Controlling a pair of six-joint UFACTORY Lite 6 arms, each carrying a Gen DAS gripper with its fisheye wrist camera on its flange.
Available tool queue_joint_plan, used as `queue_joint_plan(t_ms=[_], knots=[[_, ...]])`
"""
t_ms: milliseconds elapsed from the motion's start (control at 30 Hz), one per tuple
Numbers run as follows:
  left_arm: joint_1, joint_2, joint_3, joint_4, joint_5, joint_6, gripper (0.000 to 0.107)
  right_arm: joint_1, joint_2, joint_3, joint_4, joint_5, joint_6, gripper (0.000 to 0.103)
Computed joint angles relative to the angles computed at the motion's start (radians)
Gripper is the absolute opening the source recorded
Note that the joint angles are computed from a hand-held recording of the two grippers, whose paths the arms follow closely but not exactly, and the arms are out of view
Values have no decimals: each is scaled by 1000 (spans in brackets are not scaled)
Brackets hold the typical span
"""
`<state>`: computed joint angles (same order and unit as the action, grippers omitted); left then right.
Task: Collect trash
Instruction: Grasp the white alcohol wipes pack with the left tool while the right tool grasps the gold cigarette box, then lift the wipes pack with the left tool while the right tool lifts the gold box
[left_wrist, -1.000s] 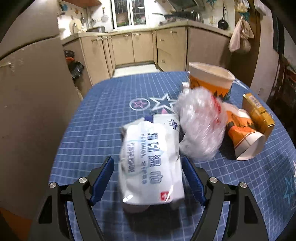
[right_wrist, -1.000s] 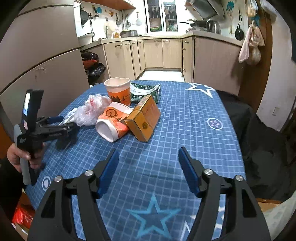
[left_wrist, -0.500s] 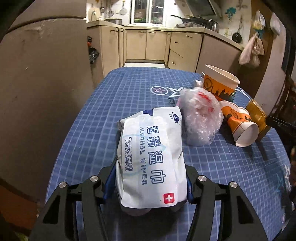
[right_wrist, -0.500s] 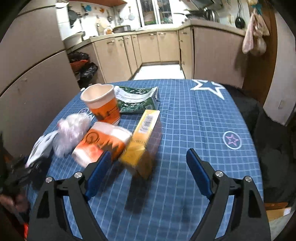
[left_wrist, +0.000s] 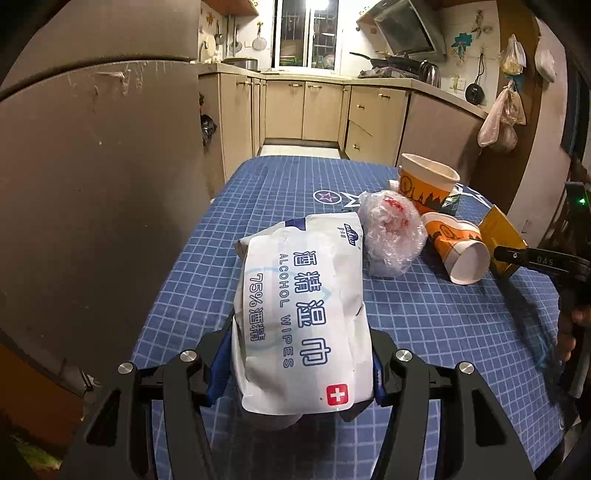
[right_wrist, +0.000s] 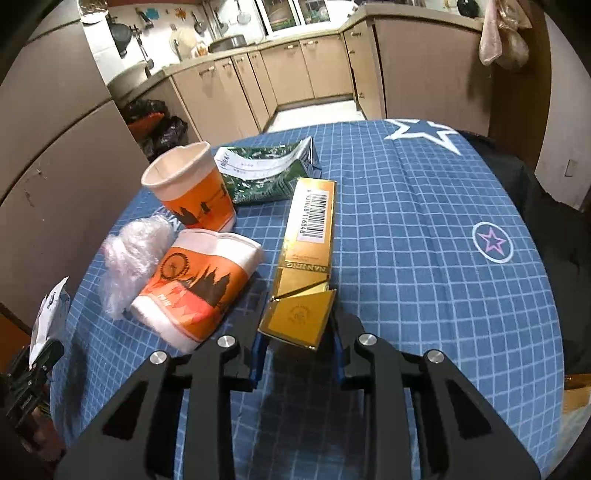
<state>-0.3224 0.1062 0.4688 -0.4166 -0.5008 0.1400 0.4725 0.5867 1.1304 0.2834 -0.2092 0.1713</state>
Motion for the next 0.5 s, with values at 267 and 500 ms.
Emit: queue_joint_plan(t_ms=[267,500], knots=[[-138,-179,-131,-237,7,129,60,93,-305,-372,187,-148,-121,20],[-314,-265,-178,-495,-13,267,60,243,-577,-621,404,-219,-239,20]])
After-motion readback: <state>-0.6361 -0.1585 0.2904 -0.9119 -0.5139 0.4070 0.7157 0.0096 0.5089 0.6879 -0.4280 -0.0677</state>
